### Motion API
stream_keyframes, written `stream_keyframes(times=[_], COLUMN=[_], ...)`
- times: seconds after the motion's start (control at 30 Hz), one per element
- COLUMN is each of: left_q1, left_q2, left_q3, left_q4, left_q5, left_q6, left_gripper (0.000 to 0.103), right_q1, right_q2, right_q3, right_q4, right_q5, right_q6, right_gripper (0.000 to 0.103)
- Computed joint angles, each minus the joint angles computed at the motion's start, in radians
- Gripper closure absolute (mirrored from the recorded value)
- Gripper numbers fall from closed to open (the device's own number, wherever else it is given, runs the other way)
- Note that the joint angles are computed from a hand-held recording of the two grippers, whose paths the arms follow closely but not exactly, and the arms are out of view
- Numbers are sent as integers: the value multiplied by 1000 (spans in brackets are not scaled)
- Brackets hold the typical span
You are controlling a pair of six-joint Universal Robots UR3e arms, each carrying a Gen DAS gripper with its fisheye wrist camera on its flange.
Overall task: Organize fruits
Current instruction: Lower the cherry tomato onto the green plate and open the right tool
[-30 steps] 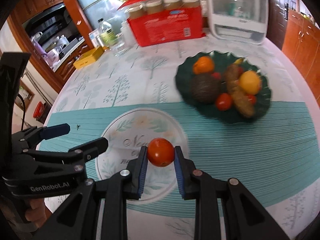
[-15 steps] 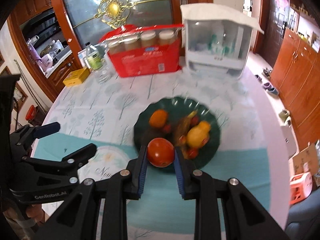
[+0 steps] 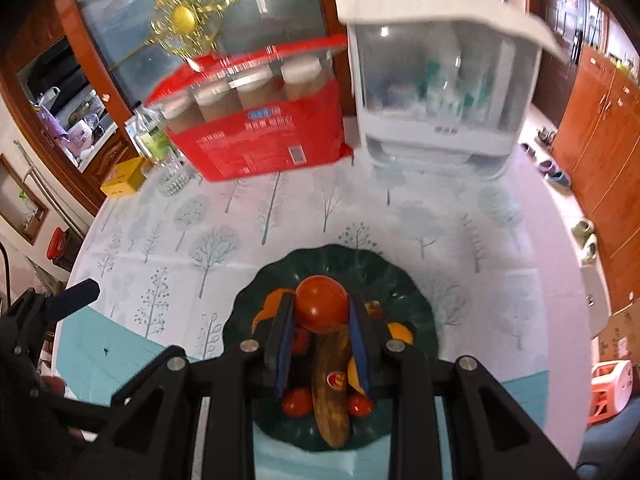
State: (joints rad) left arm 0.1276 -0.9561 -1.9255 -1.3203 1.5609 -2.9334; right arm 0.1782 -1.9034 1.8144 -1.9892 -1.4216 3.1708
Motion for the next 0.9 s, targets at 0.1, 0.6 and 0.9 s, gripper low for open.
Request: stream_keyframes(times=[0.1, 0.6, 0.9], left_q1=[3, 12, 39], left_q2=[-50, -286, -281], left_q3=[-62, -181, -182], left_q4=[73, 328, 317], left_q5=[-4, 40, -8], left_q6=[-6, -28, -17], left_gripper=[3, 3, 2], right_q1=[-3, -9, -33], right_q2=[59, 294, 277], right_q3=[55, 84, 98], right_q4=[-64, -204, -209], right_q5=[11, 46, 93], right_q6=[4, -19, -34], right_gripper=[77, 75, 67])
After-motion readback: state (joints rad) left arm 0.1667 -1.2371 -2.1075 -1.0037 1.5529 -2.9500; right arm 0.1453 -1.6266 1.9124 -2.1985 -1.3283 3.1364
